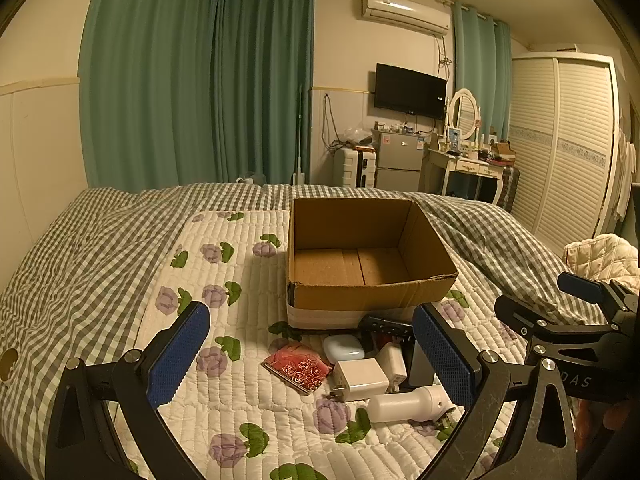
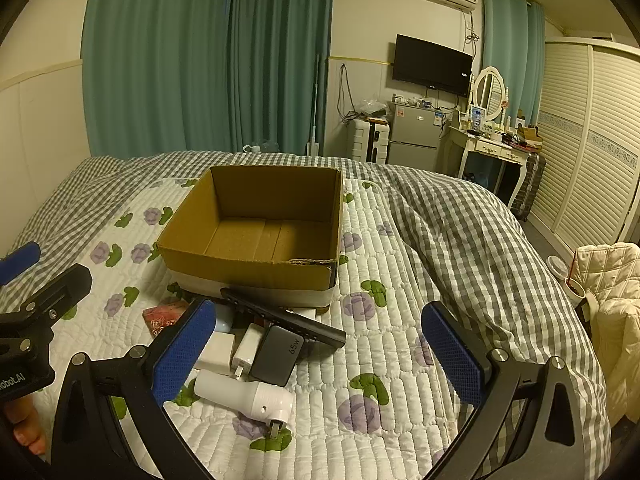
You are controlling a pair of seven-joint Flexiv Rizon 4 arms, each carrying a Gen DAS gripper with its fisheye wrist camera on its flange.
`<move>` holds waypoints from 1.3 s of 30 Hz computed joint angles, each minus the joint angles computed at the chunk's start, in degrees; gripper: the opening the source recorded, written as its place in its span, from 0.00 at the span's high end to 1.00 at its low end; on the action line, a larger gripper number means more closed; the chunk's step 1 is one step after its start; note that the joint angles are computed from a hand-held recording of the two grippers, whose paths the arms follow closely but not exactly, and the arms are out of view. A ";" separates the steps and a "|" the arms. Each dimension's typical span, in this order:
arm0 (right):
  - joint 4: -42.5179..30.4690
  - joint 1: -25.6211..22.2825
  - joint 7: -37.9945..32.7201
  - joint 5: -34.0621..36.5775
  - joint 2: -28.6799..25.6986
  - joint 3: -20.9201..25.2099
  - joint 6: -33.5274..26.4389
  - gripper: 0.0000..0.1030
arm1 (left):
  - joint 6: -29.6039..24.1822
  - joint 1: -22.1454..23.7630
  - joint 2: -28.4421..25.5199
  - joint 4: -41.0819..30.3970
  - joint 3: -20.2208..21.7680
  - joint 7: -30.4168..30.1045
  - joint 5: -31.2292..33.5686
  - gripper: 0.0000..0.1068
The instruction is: Organize rigid objects
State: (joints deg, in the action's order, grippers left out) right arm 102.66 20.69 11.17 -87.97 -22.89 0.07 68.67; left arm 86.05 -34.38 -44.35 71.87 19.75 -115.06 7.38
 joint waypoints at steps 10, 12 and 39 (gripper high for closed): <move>0.01 0.05 0.15 -0.16 -0.07 0.02 -0.12 0.00 | -0.28 0.03 0.01 -0.10 -0.09 -0.41 0.37 0.04; 0.01 0.05 0.14 -0.15 -0.08 0.03 -0.11 0.00 | -0.25 0.07 -0.01 -0.14 -0.18 -0.45 0.39 0.04; 0.74 -1.00 -32.21 27.84 -5.69 6.99 2.00 0.00 | -11.55 3.46 -0.07 -0.72 -4.69 1.20 2.05 0.04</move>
